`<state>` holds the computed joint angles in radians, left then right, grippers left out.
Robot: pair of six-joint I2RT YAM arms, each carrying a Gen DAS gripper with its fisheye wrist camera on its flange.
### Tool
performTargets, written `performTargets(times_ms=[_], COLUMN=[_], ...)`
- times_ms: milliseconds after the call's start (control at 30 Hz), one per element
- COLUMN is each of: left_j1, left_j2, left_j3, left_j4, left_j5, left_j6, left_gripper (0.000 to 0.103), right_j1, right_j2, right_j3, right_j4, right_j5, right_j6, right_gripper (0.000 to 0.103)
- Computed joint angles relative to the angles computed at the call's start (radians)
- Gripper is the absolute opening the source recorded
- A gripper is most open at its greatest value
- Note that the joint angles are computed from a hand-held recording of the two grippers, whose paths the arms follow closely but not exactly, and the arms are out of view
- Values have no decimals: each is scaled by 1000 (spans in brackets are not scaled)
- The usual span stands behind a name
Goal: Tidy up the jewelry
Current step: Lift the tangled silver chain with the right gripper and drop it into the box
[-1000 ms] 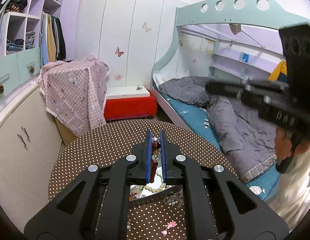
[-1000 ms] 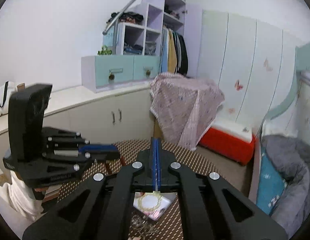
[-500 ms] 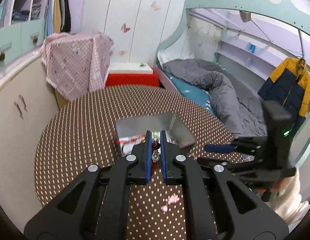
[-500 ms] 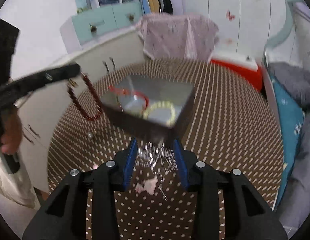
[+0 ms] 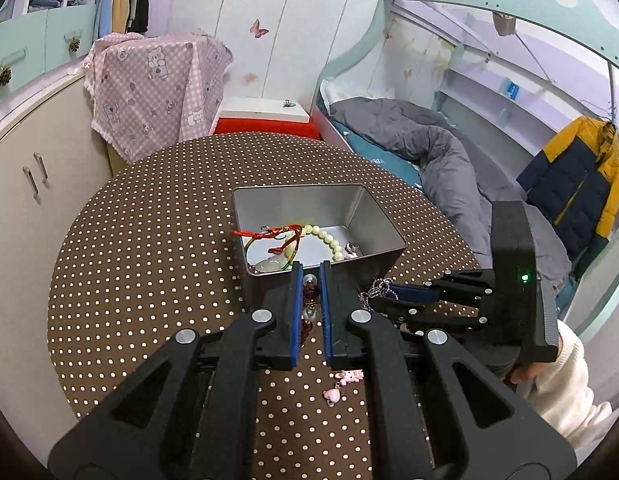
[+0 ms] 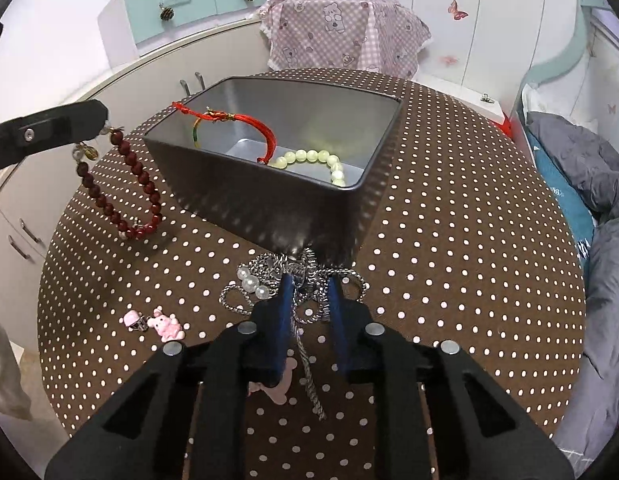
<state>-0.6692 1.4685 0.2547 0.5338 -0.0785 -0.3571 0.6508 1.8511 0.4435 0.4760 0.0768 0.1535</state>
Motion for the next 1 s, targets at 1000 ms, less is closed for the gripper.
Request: performTargets(times_ms=[1000], left_j1=[16], left_j2=[-277], left_j3=[133], left_j4=[-234], left_j5=[-25], left_j6=[116], left_gripper=[9], right_j1=[-61], right_j2=[-770], right_j3=[61], right_j4=[-386], right_j5=[8], right_j6=[-145], right_gripper=[16])
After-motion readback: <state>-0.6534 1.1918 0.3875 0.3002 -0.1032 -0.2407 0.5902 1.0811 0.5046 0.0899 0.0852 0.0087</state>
